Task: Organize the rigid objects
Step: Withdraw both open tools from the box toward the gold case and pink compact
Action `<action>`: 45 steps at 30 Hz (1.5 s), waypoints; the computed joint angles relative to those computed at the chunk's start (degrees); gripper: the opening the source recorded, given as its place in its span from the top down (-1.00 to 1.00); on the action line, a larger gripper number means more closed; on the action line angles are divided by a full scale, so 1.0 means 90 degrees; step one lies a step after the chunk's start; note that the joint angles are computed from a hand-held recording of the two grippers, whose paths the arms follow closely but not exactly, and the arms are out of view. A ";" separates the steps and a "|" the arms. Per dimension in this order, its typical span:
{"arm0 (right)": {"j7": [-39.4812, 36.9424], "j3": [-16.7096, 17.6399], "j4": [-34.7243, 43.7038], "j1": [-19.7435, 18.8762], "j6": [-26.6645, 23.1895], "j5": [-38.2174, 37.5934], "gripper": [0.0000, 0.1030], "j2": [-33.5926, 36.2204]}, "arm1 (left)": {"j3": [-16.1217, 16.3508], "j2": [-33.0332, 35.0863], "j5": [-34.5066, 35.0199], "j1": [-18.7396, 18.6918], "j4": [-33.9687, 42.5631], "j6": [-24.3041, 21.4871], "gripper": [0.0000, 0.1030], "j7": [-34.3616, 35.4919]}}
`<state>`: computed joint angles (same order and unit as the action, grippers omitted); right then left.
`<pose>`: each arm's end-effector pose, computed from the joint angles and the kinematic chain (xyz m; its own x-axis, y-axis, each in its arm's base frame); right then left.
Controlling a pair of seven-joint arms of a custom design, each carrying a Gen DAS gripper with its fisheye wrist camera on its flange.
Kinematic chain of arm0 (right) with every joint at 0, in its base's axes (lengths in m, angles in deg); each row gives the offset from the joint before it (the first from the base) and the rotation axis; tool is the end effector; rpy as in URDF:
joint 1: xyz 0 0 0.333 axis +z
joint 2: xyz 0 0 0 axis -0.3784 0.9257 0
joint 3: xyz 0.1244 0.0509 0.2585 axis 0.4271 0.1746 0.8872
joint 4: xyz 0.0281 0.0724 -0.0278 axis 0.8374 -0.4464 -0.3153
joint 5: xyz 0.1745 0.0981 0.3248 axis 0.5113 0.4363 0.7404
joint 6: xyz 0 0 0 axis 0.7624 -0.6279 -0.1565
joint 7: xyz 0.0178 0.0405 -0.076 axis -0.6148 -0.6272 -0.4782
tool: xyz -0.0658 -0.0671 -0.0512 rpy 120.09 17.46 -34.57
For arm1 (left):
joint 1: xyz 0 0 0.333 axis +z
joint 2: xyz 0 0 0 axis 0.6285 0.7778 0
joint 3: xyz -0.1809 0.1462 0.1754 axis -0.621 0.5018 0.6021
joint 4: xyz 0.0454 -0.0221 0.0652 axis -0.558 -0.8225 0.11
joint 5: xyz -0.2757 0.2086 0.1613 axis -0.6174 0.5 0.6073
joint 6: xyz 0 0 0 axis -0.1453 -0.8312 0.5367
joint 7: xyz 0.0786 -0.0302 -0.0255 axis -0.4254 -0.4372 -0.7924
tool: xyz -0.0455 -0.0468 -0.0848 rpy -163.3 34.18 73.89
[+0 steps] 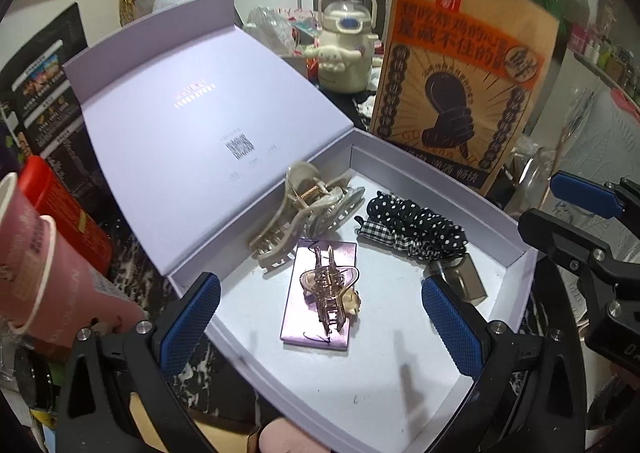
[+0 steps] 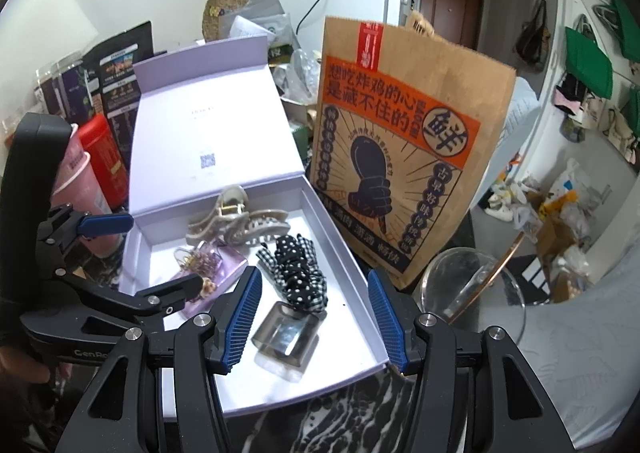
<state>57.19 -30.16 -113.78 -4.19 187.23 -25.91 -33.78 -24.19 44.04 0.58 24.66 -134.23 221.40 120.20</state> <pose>0.4323 0.3099 0.4482 0.3390 -0.9404 0.0265 -0.6496 -0.2544 -0.7164 0.4300 -0.2834 0.4283 -0.0998 -0.9950 0.0010 -0.7834 0.0779 -0.6167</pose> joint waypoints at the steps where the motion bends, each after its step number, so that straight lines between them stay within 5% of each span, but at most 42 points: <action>1: 0.0063 0.0018 -0.0025 -0.0003 -0.0012 -0.0048 -0.13 -0.0063 | 0.0013 -0.0129 -0.0012 -0.0004 -0.0088 0.0027 -0.99 -0.0002; 3: 0.0307 0.0111 -0.0098 -0.0065 -0.0028 -0.0254 -0.30 -0.0222 | -0.0146 -0.0442 0.0081 -0.0058 -0.0323 -0.0044 -0.99 -0.0330; 18: 0.0559 0.0936 -0.0761 -0.0469 0.0087 -0.0159 -0.35 -0.1230 | -0.0415 -0.1940 0.0269 0.0064 -0.1180 -0.0119 -0.99 -0.0798; 27: 0.0311 0.1593 -0.1184 -0.0803 0.0314 0.0458 -0.37 -0.1894 | -0.0414 -0.2847 -0.0154 -0.0114 -0.1728 -0.0133 -0.99 -0.0501; 45: -0.0344 0.2493 -0.1786 -0.0758 0.0712 0.2254 -0.37 -0.2459 | -0.0150 -0.4645 -0.1107 -0.0700 -0.3028 -0.0422 -0.99 0.0090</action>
<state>54.10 -7.73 -129.86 -11.01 193.64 -5.63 -55.92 -25.54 2.23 -9.39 18.36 -161.48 217.60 121.01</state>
